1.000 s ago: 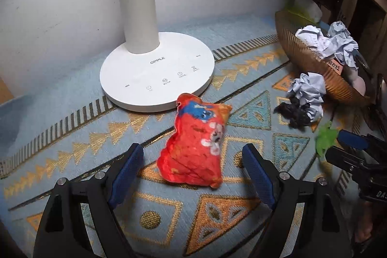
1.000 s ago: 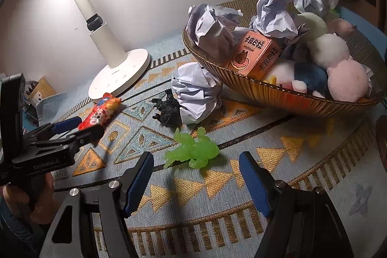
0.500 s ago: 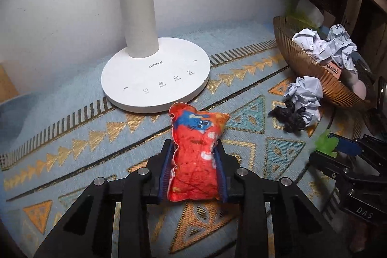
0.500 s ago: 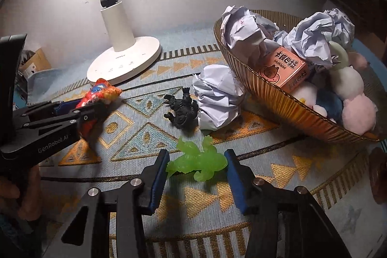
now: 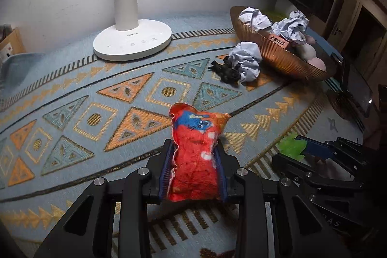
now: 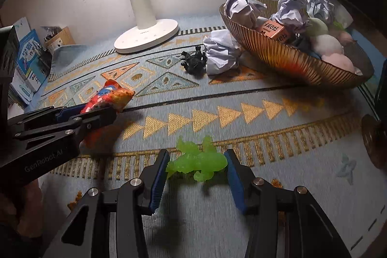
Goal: Organize objects
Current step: 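Carry the snack bag and lizard over the bowl and open both tools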
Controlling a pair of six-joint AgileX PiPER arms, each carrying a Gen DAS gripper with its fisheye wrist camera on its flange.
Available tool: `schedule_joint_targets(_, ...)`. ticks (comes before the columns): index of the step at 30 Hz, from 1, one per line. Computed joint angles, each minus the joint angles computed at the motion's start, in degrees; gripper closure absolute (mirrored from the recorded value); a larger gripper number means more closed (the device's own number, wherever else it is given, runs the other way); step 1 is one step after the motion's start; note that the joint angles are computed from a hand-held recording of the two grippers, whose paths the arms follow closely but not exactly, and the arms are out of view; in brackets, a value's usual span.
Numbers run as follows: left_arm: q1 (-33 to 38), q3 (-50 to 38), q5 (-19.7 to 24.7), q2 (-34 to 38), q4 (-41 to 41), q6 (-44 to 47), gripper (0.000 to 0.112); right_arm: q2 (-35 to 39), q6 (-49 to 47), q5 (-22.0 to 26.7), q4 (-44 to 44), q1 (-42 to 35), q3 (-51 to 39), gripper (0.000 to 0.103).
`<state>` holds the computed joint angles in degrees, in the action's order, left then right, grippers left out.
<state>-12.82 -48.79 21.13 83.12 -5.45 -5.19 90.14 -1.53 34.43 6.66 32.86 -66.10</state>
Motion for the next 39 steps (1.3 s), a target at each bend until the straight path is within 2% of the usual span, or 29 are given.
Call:
schedule_joint_targets(3, -2.4, 2.0, -2.0, -1.7, 4.3, -6.0, 0.083, -1.3, 0.7, -2.0, -1.2, 0.7, 2.0, 0.057)
schedule_joint_targets(5, -2.9, 2.3, -2.5, -2.3, 3.5, -5.9, 0.083, -2.0, 1.6, -2.9, -2.0, 0.9, 2.8, 0.057)
schedule_joint_targets(9, -4.3, 0.0, -1.2, -3.4, 4.3, -7.2, 0.083, -4.2, -3.2, -2.6, 3.3, -2.6, 3.3, 0.057)
schedule_joint_targets(13, -5.0, -7.3, 0.9, -2.7, -2.3, -0.1, 0.083, -7.9, -9.0, -0.8, 9.7, -8.4, 0.5, 0.057)
schedule_joint_targets(16, -7.2, -16.8, 3.7, 1.5, 0.2, -0.4, 0.083, -8.7, -9.2, 0.0, 10.0, -12.8, -4.5, 0.057)
schedule_joint_targets(18, -8.3, -23.7, 5.0, 5.5, 0.9, 0.3, 0.083, -7.0, -9.2, 1.0, 10.9, -16.1, -9.7, 0.057)
schedule_joint_targets(21, -9.0, -34.2, 7.4, 12.2, 0.1, 1.7, 0.083, -1.3, -4.3, 3.9, 7.4, -19.7, -19.8, 0.057)
schedule_joint_targets(23, -8.9, -40.1, 8.5, 16.7, -1.8, 3.2, 0.083, 3.2, -4.9, 6.7, 10.0, -22.8, -26.4, 0.057)
schedule_joint_targets(26, -8.1, -47.7, 11.1, 23.0, -5.4, 5.1, 0.083, 8.8, -1.4, 9.1, 7.1, -23.9, -33.7, 0.057)
schedule_joint_targets(27, -8.0, -49.4, 11.3, 24.7, -5.2, 4.4, 0.081, 10.2, -0.5, 9.6, 6.1, -24.0, -35.3, 0.057)
schedule_joint_targets(28, -8.0, -51.2, 11.8, 26.3, -5.1, 4.1, 0.071, 11.4, 0.2, 10.0, 5.2, -24.0, -36.7, 0.057)
schedule_joint_targets(29, -7.8, -53.0, 12.9, 27.9, -5.5, 4.2, 0.066, 12.5, 1.4, 10.5, 3.5, -23.7, -38.2, 0.057)
schedule_joint_targets(30, -7.6, -54.7, 14.2, 29.2, -5.5, 3.5, 0.059, 14.0, 2.9, 11.8, 1.5, -23.4, -40.2, 0.052)
schedule_joint_targets(32, -6.9, -54.3, 14.0, 29.5, -8.2, 5.0, 0.058, 15.6, 3.0, 12.7, 1.9, -24.0, -41.9, 0.047)
schedule_joint_targets(34, -6.6, -52.7, 13.7, 28.6, -8.5, 5.3, 0.058, 15.6, 2.0, 12.3, 3.3, -24.4, -41.5, 0.047)
schedule_joint_targets(39, -5.1, -40.7, 8.7, 19.5, -8.2, 5.2, 0.058, 11.1, -1.4, 10.1, 6.7, -24.0, -35.4, 0.047)
